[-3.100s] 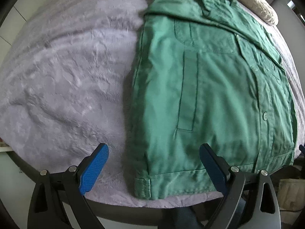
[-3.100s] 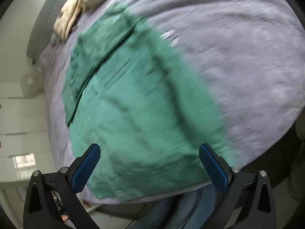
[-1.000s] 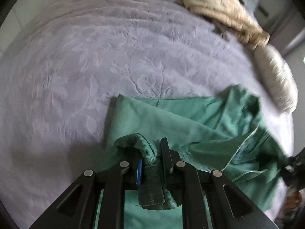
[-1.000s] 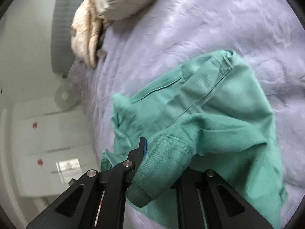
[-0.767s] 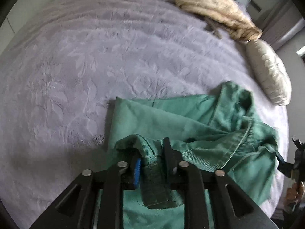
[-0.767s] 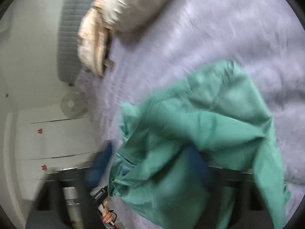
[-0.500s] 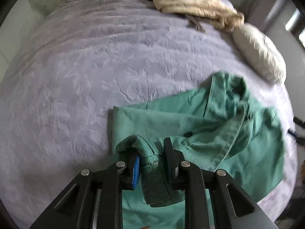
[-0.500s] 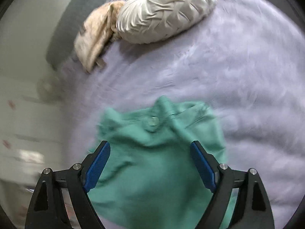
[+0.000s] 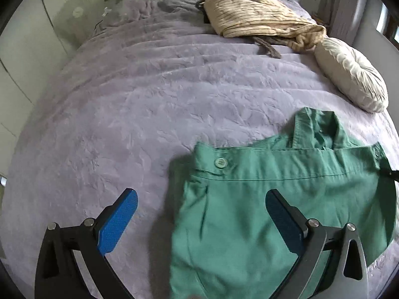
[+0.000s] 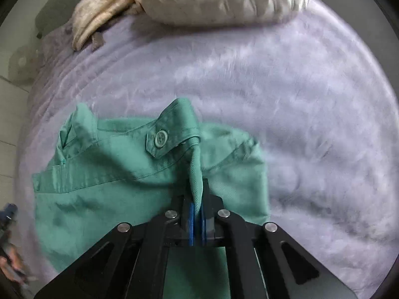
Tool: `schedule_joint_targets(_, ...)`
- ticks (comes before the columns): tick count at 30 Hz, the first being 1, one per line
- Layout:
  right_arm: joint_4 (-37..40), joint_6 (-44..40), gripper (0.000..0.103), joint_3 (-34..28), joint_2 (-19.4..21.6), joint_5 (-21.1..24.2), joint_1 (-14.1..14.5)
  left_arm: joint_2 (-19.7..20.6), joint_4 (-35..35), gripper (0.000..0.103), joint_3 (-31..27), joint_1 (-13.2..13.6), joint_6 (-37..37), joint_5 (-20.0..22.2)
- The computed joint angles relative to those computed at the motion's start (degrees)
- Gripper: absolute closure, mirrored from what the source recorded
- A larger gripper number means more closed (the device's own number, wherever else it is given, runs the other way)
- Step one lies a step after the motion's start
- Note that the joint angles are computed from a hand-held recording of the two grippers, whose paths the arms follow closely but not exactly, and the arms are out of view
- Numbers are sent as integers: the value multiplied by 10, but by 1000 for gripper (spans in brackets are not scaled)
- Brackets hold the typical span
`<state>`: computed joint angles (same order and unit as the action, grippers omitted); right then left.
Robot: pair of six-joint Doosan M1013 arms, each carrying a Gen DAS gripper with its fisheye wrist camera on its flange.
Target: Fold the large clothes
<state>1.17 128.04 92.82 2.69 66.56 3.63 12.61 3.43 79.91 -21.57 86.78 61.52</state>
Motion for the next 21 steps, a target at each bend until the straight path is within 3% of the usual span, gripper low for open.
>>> schedule_joint_targets(4,0,5,93,-1,9,35,-9,20,26,0,-5,-4,-34,33)
schedule_joint_targets(8,-33,57,88,-1,-15,23,1,6,-3,0,14,-8,-26,2)
schedule_joint_targets(11,-14,18,86,2,-39,-22,20,0,-13,0,28,-27,-2,-16)
schedule_joint_targets(14,32,-53,86,-7,-26,-31,47,8,-7,0,33,-51,-6,-15)
schedule_joint_targets(16,50,-68,86,-5,-11,-35,57,15,27,0,43,-67,-28,-27)
schedule_joint_targets(17,52,-67,86,-2,-6,-34,60,20,80,0,51,-79,-55,-28)
schedule_joint_targets(19,37,-58,92,6,8,-33,64,26,95,0,64,-77,-64,-37)
schedule_joint_targets(21,6,-44,92,23,1,-49,58,25,35,0,71,-52,-47,-57)
